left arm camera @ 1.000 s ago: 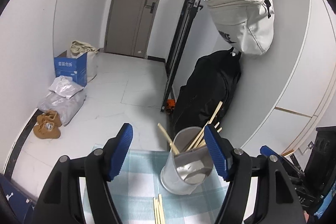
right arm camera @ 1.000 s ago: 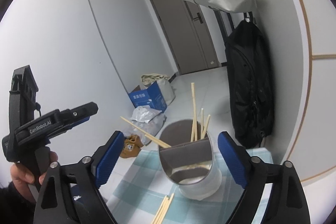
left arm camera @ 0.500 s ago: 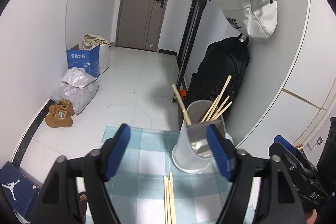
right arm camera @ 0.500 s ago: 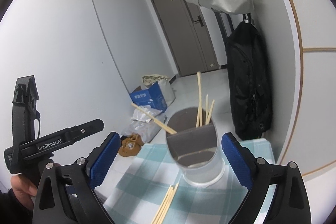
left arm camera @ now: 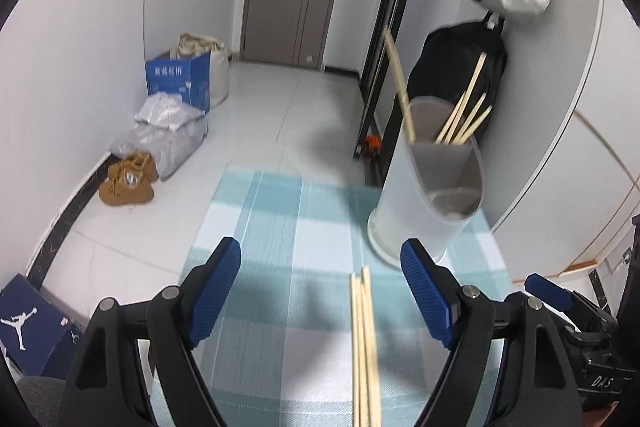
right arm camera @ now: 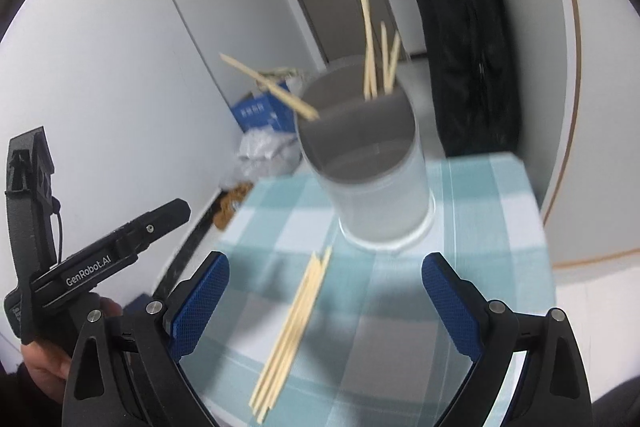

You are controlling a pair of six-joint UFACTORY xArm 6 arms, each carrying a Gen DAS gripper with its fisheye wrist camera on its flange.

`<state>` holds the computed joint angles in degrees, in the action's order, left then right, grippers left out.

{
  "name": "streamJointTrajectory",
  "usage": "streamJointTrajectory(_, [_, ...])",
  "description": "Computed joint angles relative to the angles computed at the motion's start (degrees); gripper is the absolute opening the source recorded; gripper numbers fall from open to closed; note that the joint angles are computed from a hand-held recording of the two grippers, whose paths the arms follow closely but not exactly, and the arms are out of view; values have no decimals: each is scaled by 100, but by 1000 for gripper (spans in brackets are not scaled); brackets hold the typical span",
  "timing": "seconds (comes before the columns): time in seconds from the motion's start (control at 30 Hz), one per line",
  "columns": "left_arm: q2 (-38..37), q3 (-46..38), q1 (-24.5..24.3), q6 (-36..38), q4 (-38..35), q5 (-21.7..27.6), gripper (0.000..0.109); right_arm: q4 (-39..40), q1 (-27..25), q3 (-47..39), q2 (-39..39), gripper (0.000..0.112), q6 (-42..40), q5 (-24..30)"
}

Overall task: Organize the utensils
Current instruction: 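Move both open tools back down to the chopstick bundle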

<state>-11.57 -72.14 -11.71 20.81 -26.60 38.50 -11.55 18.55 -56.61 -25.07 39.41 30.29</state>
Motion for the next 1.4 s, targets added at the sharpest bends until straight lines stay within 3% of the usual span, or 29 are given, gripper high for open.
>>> streamJointTrajectory(0.2, [154, 46, 132, -10, 130, 148, 79, 166, 132, -20, 220, 95, -191, 391])
streamJointTrajectory(0.47, [326, -72, 258, 141, 29, 404, 79, 678, 216, -747, 1159, 73, -650, 1173])
streamJointTrajectory(0.53, [424, -127, 303, 118, -72, 427, 79, 776, 210, -1000, 1440, 56, -755, 1389])
streamJointTrajectory(0.6, [528, -223, 328, -63, 54, 474, 79, 752, 224, -1295, 1736, 47, -867, 1641])
streamJointTrajectory(0.7, [701, -464, 508, -236, -184, 756, 79, 338, 308, -1662, 2054, 42, -786, 1939])
streamJointTrajectory(0.9, [881, -742, 746, -495, -516, 1040, 79, 313, 310, -2165, 2484, 29, -986, 2296])
streamJointTrajectory(1.4, [1117, -1087, 922, -896, -806, 1396, 79, 45, 382, -3254, 3259, 23, -1018, 3076])
